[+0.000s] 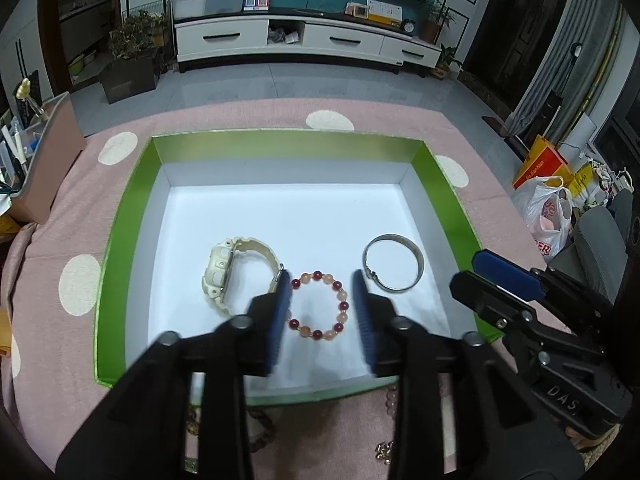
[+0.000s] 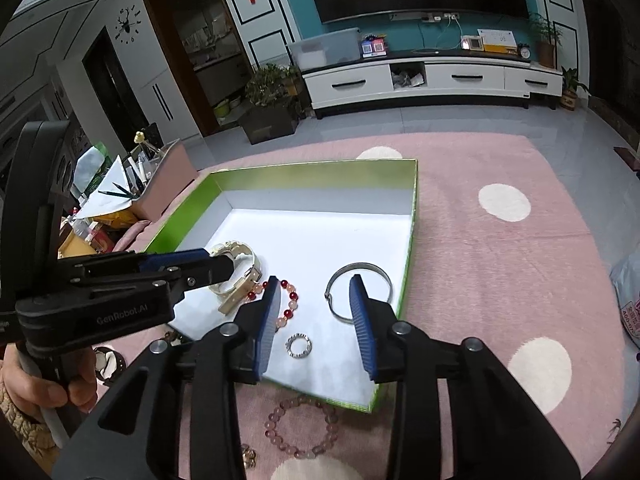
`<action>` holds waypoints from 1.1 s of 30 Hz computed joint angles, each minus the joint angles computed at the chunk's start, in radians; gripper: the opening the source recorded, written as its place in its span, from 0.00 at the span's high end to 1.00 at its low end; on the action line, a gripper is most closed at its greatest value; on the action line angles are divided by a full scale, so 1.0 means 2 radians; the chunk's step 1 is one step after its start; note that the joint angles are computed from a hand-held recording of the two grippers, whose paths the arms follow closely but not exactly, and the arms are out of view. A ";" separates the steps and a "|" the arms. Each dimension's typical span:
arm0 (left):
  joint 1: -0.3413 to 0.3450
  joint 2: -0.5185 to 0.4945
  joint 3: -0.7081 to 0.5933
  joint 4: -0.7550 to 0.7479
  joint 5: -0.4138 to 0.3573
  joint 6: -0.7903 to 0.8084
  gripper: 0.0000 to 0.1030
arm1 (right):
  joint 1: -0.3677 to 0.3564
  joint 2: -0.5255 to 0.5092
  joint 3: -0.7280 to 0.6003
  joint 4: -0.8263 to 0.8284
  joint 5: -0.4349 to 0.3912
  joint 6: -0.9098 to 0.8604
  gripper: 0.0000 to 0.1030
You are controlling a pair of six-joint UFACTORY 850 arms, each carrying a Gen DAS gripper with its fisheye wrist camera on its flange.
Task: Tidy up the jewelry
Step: 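Carry the ring and bead bracelet into the green box and open both tools, then withdraw both open tools from the box back over the table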
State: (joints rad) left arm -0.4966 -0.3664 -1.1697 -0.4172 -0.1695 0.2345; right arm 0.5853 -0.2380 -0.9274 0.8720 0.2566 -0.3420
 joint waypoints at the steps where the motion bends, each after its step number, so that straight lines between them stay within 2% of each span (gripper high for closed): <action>1: 0.000 0.005 0.005 0.000 0.003 0.000 0.57 | 0.001 0.003 0.003 0.003 0.002 -0.003 0.61; 5: 0.000 0.031 0.030 0.029 0.014 -0.023 0.47 | 0.014 0.025 0.024 0.019 0.013 -0.018 0.60; 11: 0.016 0.089 0.081 -0.017 0.022 0.018 0.29 | 0.032 0.053 0.051 0.052 0.024 -0.039 0.51; 13: 0.024 0.109 0.100 -0.025 0.024 0.026 0.24 | 0.039 0.063 0.059 0.077 0.029 -0.057 0.42; 15: 0.034 0.130 0.119 -0.043 0.024 0.043 0.20 | 0.047 0.072 0.066 0.107 0.035 -0.082 0.38; 20: 0.071 0.189 0.172 -0.064 0.021 0.051 0.19 | 0.065 0.091 0.081 0.134 0.041 -0.100 0.32; 23: 0.092 0.218 0.201 -0.013 0.024 -0.005 0.19 | 0.076 0.100 0.088 0.143 0.045 -0.105 0.32; 25: 0.101 0.234 0.219 -0.009 0.024 -0.015 0.19 | 0.084 0.104 0.092 0.147 0.047 -0.102 0.32; 33: 0.152 0.278 0.286 -0.146 0.011 0.091 0.19 | 0.114 0.106 0.098 0.146 0.047 -0.088 0.32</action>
State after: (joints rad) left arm -0.1929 0.1889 -0.5982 -0.7101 -0.1477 0.4160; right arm 0.8140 -0.0262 -0.7320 1.1637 0.3499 -0.5187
